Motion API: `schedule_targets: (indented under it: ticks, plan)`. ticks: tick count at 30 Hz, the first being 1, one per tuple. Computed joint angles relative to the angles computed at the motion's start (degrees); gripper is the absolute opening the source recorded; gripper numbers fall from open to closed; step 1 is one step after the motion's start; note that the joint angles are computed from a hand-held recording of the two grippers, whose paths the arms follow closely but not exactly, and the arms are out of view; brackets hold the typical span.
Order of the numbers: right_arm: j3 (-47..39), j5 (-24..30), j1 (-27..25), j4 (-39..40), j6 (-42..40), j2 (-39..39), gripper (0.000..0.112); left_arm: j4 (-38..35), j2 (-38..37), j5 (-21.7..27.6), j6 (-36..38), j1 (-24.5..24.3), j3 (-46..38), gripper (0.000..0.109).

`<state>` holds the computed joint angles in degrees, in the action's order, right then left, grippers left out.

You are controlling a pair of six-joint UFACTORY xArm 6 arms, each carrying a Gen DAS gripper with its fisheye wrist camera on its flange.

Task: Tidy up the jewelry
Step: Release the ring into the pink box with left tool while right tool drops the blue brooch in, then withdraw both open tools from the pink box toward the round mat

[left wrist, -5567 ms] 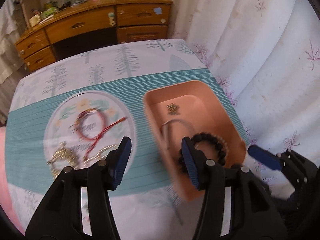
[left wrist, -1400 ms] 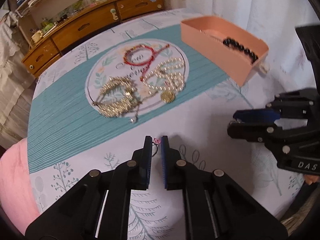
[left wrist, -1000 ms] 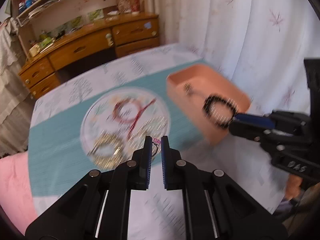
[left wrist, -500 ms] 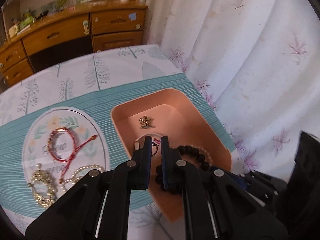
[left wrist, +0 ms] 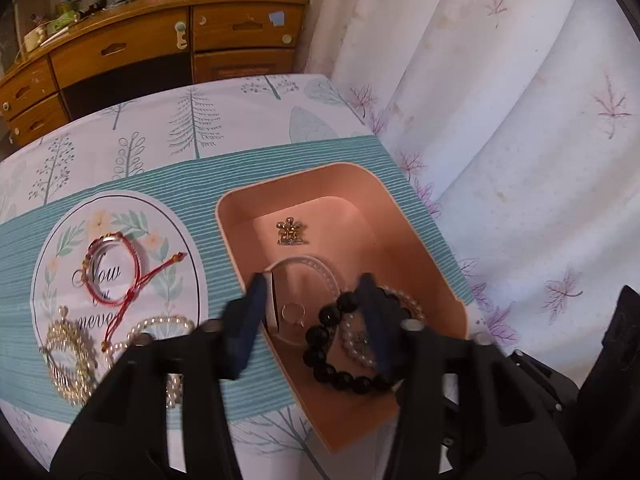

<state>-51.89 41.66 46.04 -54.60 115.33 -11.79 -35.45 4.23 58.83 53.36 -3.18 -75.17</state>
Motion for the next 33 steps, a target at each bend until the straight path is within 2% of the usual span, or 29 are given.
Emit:
schedule_targets:
  ticks: [9,17,25,30,33]
  plan:
    - [-3.5,2.5,2.2,1.9,-2.9,2.8,0.043,0.0,-4.2,0.9,1.7,4.2,3.0,0.048]
    - [-7.5,4.2,3.9,3.3,-6.1,5.6,0.043,0.5,-5.6,1.8,5.2,11.8,3.2,0.048]
    - [-14.7,3.8,4.8,3.7,-11.9,10.4,0.043,1.2,-1.0,2.6,4.5,20.0,-4.0,0.048]
    - [-20.5,2.1,4.4,6.2,-17.9,14.4,0.043,1.1,2.0,2.8,4.2,23.1,-8.6,0.048]
    - [-24.7,0.2,3.4,10.2,-23.7,17.6,0.043,2.4,3.6,2.8,4.3,23.8,-10.6,0.048]
